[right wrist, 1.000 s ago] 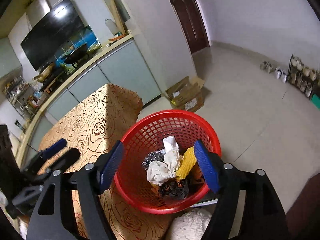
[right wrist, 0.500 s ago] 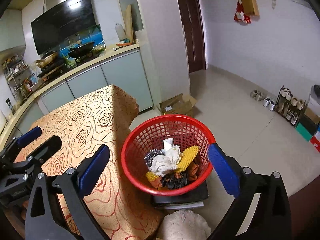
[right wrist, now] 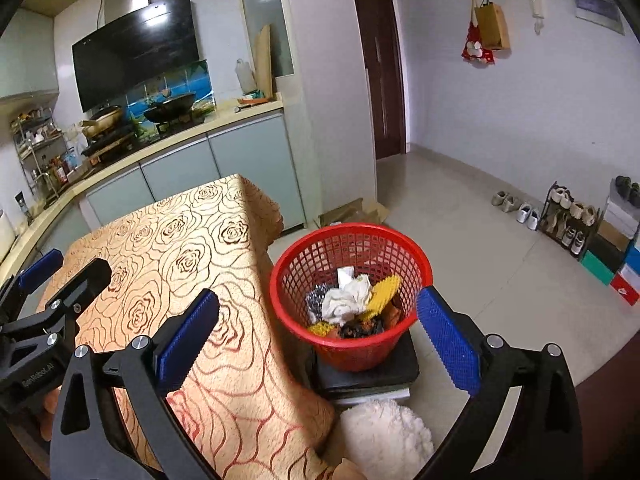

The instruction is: Collect trash

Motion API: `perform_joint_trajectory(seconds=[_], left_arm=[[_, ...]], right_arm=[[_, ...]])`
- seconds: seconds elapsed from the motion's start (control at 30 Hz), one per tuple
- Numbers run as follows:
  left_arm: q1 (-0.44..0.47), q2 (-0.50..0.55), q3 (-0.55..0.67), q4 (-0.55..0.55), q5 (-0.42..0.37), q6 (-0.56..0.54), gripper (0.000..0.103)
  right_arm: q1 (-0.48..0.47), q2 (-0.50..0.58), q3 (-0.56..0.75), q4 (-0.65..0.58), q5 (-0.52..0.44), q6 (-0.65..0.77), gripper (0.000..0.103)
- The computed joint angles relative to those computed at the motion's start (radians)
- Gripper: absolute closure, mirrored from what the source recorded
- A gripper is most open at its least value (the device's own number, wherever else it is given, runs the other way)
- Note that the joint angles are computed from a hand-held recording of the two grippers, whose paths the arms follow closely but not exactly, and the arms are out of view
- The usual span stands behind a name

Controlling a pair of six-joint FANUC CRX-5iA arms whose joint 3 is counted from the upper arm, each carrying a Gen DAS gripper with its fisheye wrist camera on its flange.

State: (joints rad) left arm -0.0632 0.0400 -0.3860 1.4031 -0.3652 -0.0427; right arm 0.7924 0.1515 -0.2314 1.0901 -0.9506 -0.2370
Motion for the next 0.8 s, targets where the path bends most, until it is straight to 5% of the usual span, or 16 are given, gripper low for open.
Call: perform_joint_trajectory(seconds=[0.8], left_arm=[[0.061, -0.139, -0.123, 0.015, 0.016, -0.01, 0.007]], right_arm=[[0.144, -0.025, -0.02, 0.034, -0.189, -0.063, 0.007]])
